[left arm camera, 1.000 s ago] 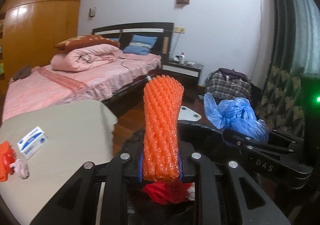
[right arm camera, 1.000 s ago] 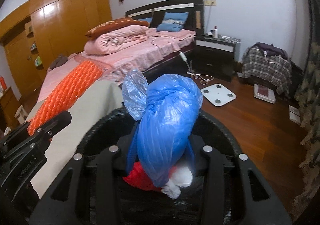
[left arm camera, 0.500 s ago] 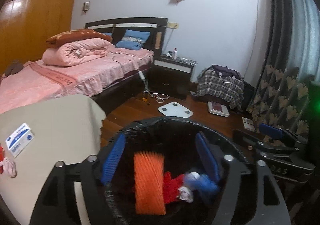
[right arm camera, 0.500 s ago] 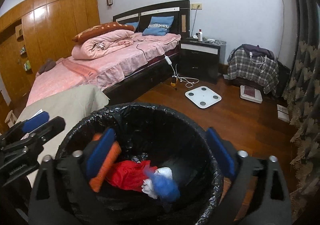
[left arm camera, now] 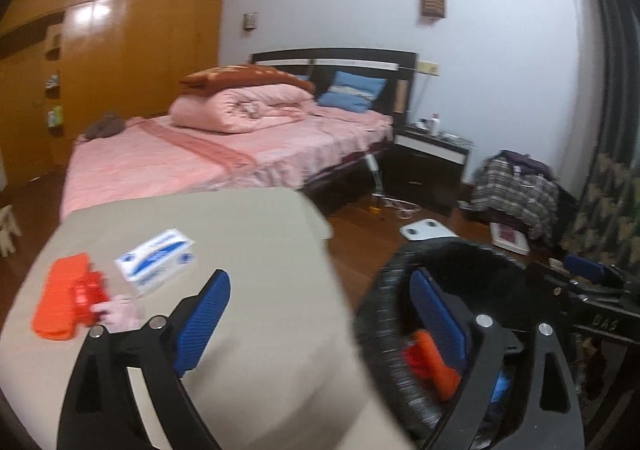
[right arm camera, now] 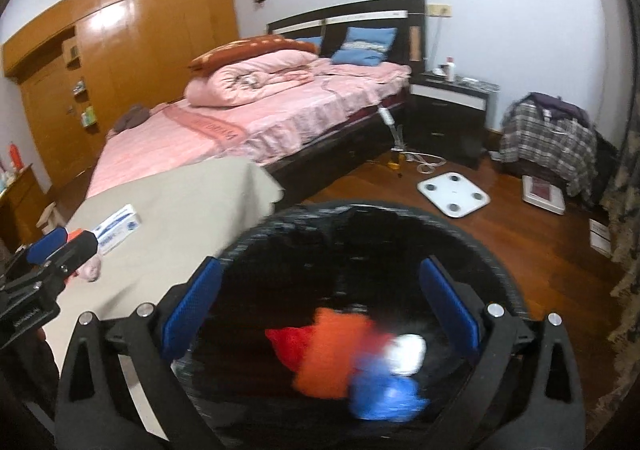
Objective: Collect trash
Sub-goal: 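Carry the orange pad and blue bag over the bin and open both tools, then move both open tools back over the remaining items on the bed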
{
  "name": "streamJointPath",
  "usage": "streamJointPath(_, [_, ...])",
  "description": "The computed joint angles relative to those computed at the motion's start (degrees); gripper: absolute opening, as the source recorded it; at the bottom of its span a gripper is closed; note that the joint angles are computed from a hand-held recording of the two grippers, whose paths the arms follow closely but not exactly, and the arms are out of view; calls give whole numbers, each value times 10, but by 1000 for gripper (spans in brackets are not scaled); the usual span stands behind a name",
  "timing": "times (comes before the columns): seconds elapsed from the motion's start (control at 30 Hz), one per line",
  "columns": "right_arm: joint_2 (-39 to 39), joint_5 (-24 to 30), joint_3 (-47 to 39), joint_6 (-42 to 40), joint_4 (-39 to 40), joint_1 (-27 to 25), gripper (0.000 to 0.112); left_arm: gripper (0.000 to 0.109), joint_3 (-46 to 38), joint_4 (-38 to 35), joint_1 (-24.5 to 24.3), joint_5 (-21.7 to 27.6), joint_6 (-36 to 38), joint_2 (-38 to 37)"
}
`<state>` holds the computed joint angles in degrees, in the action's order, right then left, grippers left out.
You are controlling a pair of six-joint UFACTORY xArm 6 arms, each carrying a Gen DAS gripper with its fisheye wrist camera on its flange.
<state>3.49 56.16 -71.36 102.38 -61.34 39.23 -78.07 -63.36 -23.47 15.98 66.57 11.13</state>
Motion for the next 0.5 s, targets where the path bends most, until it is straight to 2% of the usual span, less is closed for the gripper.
streamJointPath(0.3, [178,-70,-220,-108,26,-10,96,90,-19,21,79,-40,-9,29])
streamJointPath(0.5, [321,-82,-413,-206,83,-10,96,90,-54,67,124,-55,-49,73])
